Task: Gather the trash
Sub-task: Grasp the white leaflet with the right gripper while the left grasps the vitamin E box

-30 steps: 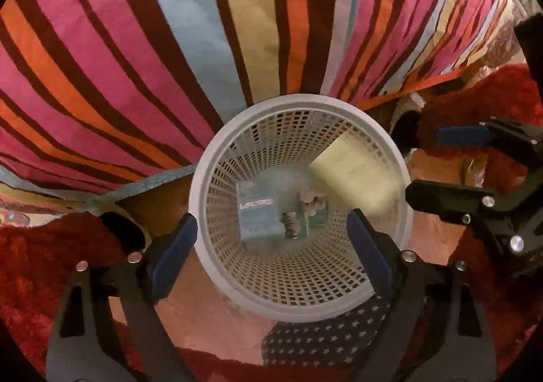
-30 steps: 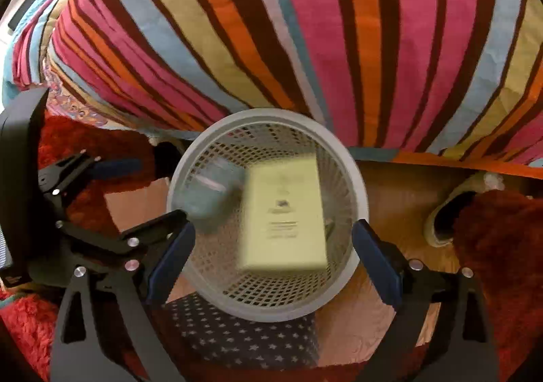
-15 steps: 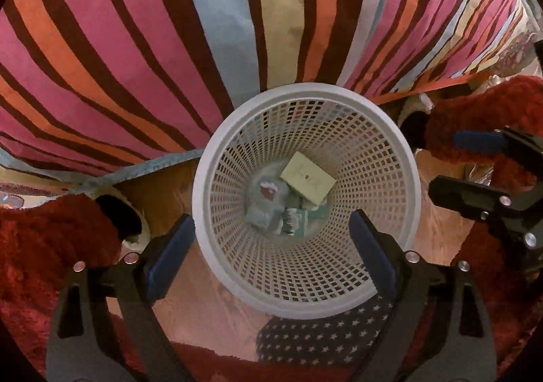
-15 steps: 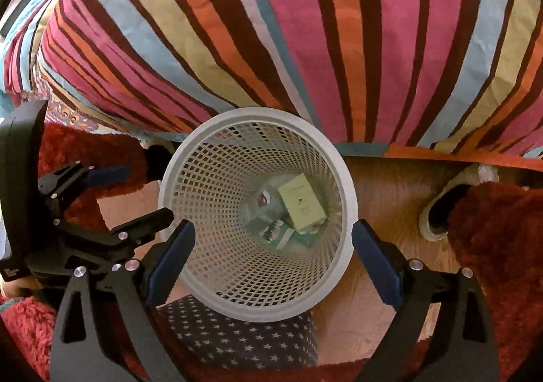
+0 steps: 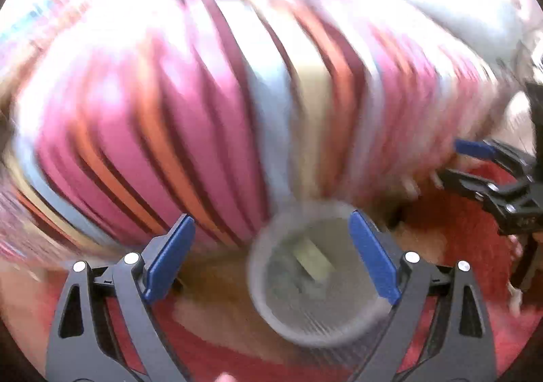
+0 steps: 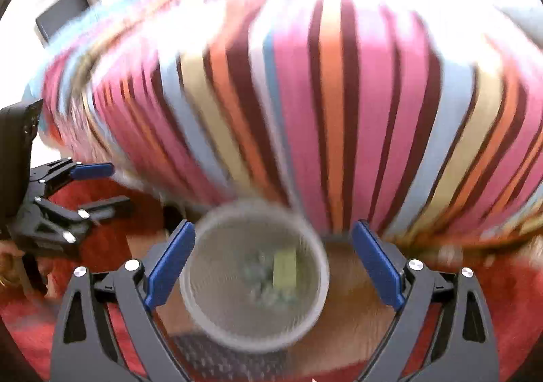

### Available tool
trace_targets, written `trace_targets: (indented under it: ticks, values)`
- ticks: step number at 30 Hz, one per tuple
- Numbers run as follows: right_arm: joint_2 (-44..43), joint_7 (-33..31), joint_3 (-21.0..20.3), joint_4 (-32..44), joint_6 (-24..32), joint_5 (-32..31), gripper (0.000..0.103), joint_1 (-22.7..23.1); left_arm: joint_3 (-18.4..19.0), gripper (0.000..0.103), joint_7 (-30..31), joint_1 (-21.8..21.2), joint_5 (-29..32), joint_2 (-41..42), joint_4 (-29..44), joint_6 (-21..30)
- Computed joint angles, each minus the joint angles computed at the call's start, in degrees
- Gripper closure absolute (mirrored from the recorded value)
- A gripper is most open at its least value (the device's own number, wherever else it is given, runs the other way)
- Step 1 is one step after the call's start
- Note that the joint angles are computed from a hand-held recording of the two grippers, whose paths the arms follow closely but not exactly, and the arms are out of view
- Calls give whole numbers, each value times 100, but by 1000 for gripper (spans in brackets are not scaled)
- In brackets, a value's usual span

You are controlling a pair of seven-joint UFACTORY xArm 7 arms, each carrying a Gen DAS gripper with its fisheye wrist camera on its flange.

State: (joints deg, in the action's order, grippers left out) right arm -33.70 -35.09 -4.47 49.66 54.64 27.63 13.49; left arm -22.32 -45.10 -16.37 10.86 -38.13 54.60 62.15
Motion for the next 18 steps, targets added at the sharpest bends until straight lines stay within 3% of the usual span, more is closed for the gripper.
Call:
trace_targets:
  ticks: [4,6,8,13,18]
  values:
    - [738,-212,63,892,-962,382,14,215,97,13,13,1041,1242,662,1033,-412]
    - [1345,-307,183,1515,-1539,528,14,335,226,14,11,1271,1438,1220,1568,-573]
    - [1895,-177,344,2101,-1730,470,14,328,373,13,-58,1481,1746,2043,2320,-687]
    - [3249,702,901,3485,-1856,-510,14,134,677,13,18,1387,2130,3711,3979,-281]
    - [3967,1183,1131,4307,-1591,-1094,14,68,1062,13,360,1102,1937,4699,5036,97]
